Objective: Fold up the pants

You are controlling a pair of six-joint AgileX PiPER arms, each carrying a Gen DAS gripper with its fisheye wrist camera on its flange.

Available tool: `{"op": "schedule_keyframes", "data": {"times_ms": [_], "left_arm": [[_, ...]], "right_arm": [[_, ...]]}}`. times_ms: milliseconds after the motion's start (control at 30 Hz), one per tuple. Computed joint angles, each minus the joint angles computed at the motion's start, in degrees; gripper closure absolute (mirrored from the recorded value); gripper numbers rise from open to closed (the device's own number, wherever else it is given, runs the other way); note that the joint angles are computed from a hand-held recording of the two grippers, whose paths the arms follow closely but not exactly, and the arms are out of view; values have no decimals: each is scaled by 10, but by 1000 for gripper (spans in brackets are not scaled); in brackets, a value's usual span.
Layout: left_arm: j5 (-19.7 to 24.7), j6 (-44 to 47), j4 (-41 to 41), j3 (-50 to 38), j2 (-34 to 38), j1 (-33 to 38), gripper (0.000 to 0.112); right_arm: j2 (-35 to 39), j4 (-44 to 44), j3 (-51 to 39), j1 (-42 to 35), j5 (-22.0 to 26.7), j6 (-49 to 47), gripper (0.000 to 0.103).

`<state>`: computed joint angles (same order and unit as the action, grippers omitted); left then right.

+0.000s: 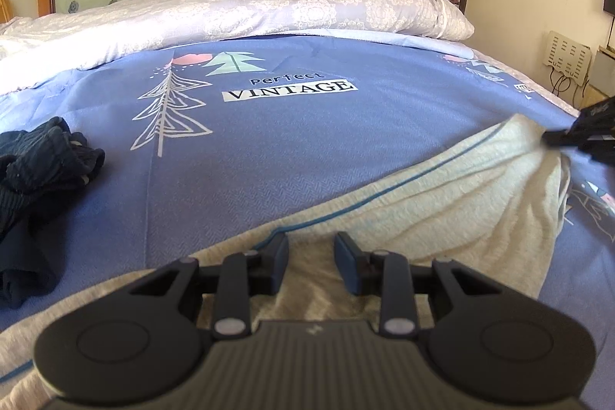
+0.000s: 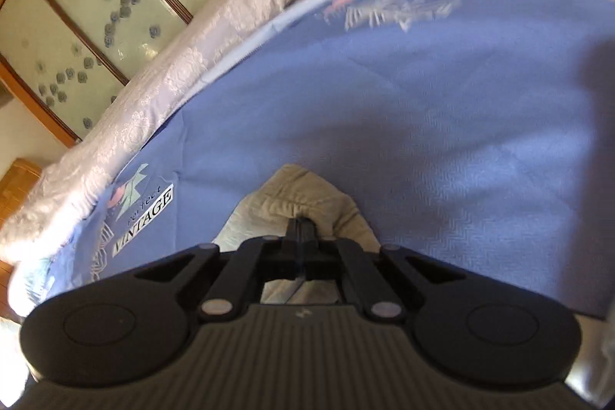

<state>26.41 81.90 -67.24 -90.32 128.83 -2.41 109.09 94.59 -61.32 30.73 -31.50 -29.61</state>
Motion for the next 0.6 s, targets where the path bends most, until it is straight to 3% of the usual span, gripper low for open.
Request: {"op": "schedule_keyframes", "data": {"times_ms": [67,100,167,267,300,367,433,600], "left_arm": [[-7,6,-1,4,-2,-3,83],[-9,9,-3,5,-2,-3,83],[-11,11,-5,6,-2,-4,83],[-10,12,-5,7,-3,-4,83],[-11,13,-5,7,-3,-4,83],[-11,14,-6,7,-3,-4,83],[-9,14,-7,7,-2,-3,83],[-2,17,-17,5,1,0,83]], "right_arm": [[-11,12,0,46,-88,-4,93],[-24,8,15,55,-103,24,93],[-58,-20,67,56,-83,127,86],[-86,-72,128,62,-38,250,51],[-88,-78,135,63,-34,275,46],[-80,-90,133,53,-25,307,41],[-64,-47,106,46,-20,274,39],[-23,-53,45,18,3,248,29]]}}
